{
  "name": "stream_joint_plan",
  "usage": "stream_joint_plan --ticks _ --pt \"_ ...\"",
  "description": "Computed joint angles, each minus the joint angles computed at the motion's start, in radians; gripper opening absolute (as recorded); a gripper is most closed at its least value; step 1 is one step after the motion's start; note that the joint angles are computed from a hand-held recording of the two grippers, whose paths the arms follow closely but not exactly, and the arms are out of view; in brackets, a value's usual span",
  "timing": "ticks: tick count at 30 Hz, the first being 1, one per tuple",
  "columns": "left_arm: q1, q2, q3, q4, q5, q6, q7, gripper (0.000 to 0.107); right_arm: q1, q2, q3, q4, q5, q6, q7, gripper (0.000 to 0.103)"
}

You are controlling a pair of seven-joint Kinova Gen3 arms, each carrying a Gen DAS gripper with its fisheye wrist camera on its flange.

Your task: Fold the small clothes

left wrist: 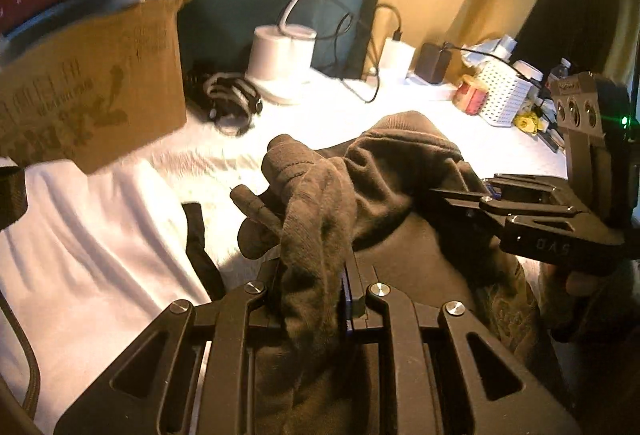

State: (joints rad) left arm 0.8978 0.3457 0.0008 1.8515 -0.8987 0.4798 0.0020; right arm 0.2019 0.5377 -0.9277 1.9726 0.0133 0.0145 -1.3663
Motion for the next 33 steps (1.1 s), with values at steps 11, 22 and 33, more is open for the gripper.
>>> stream_joint_plan --ticks 11,22,33 --pt "-0.047 0.052 0.023 -0.088 0.172 0.084 -0.151 0.025 -0.032 0.025 0.099 -0.066 -0.074 0.046 0.023 0.038" --pt "-0.067 0.095 0.002 -0.15 0.213 0.161 -0.176 0.055 -0.135 0.001 0.247 -0.11 -0.09 0.042 0.009 0.051" --pt "-0.05 0.112 -0.013 -0.183 0.201 0.204 -0.193 0.057 -0.191 -0.03 0.343 -0.099 -0.093 0.011 -0.079 0.084"
